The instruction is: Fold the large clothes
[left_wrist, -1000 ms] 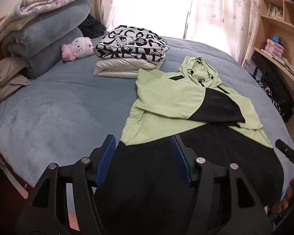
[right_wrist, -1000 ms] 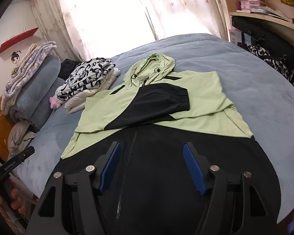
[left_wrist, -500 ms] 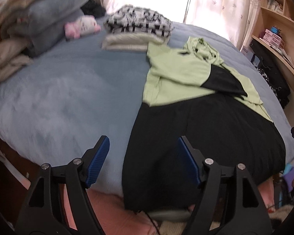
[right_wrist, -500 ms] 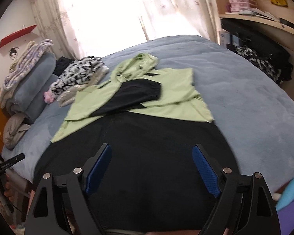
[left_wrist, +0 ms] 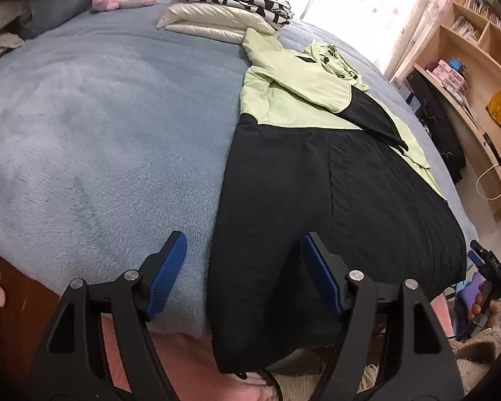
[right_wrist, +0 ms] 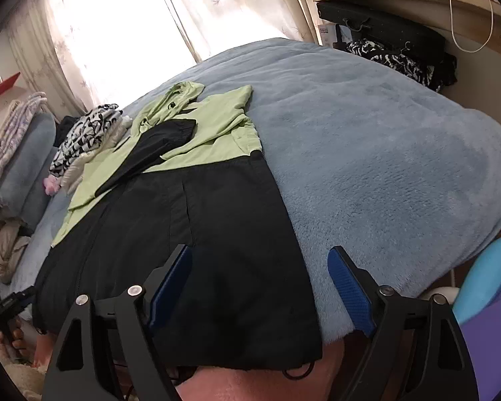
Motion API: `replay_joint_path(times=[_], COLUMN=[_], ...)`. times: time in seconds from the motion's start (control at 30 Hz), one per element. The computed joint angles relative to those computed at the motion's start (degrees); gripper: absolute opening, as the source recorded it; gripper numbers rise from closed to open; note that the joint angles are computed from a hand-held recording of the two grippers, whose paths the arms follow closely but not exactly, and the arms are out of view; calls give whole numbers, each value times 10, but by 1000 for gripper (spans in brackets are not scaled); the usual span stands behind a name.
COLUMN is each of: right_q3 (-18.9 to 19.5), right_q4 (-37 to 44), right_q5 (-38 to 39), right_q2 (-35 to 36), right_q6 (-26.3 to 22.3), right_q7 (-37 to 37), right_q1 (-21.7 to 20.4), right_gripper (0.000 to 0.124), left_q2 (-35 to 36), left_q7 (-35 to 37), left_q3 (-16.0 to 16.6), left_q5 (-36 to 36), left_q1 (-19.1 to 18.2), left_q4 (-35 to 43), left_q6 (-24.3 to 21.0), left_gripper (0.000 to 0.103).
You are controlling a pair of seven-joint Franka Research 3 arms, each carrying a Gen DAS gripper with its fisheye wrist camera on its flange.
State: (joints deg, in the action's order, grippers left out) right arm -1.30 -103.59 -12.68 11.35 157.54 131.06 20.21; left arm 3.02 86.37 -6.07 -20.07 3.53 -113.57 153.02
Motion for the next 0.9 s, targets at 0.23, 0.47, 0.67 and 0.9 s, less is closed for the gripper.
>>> replay_joint_path(times=[0.23, 0.47, 0.67, 0.9], right_q3=[14, 133, 126, 79], right_q4=[17, 27, 53, 87], right_q5=[65, 360, 445, 422], right_q2=[41, 59, 87, 120], right_q6=[25, 63, 64, 72], right_q7=[-84, -348, -411, -381], right_q1=[-13, -105, -93, -48], right_gripper=[68, 40, 40, 40], left_q2=[17, 15, 19, 30], left_q7=[37, 183, 227, 197], left_q3=[-9, -26, -20, -21], left_q5=[-21, -187, -227, -186], left_q1=[0, 15, 8, -2], left_q4=[8, 14, 14, 16], left_q6=[14, -13, -24, -1], left_gripper=[79, 79, 79, 81])
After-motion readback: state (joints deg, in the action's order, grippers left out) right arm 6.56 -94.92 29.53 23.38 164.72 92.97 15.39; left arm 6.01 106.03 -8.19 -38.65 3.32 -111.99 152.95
